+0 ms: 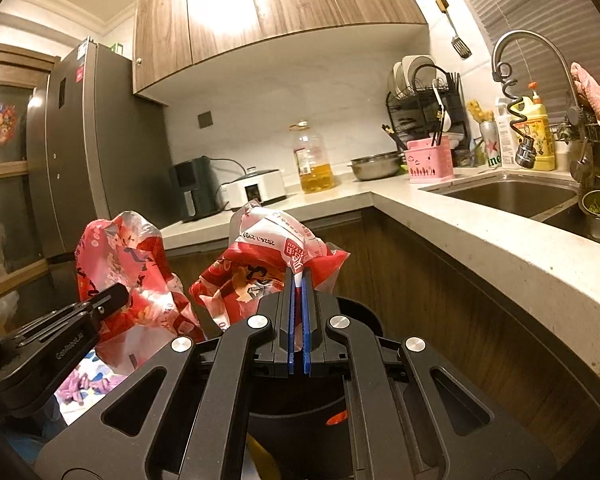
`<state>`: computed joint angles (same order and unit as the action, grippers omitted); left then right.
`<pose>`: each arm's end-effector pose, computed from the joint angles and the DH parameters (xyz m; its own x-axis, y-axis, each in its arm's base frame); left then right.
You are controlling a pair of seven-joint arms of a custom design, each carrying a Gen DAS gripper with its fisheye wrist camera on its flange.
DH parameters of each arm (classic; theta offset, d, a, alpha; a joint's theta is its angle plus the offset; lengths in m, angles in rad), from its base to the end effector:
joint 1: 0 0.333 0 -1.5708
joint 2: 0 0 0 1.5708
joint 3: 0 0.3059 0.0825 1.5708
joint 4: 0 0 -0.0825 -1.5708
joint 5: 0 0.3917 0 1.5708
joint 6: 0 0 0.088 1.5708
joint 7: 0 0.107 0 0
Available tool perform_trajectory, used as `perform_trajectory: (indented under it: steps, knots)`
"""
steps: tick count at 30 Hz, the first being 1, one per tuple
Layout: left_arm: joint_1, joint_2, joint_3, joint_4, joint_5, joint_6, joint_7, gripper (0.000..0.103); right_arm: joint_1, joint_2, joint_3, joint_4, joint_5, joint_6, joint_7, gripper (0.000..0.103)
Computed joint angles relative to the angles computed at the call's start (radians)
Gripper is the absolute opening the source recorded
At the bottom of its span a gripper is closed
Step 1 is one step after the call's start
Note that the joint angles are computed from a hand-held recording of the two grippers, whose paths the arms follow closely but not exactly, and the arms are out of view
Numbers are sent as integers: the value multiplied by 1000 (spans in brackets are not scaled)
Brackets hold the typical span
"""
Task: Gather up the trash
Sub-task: 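Carry both red bags over the black trash bin, then open both tools to drop the red bags into the bin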
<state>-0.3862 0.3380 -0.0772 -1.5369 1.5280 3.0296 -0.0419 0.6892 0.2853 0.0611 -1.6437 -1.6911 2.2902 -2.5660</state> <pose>0.5867 -0.3686 0.5265 -0.3200 -0.9447 0.0724 -0.3108 0.0324 -0.9499 0.5229 0.4507 0.4978 -0.1401 -0.9622 -0.2337 -0.1286 0.2517 -0.9592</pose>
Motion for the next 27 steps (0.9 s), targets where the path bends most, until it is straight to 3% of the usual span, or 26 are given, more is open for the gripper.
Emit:
perform_trajectory:
  steps: [17,23,27]
  knots:
    - [-12,166,-15,130,-443,28,476,1,-9,67,-42,78,29,53,-28,4]
    - [-44,189,18,144,-535,36,558,1,-2,89,-58,105,26,58,-36,4]
    - [-49,197,29,141,-583,49,603,19,-2,100,-66,118,45,66,-47,6]
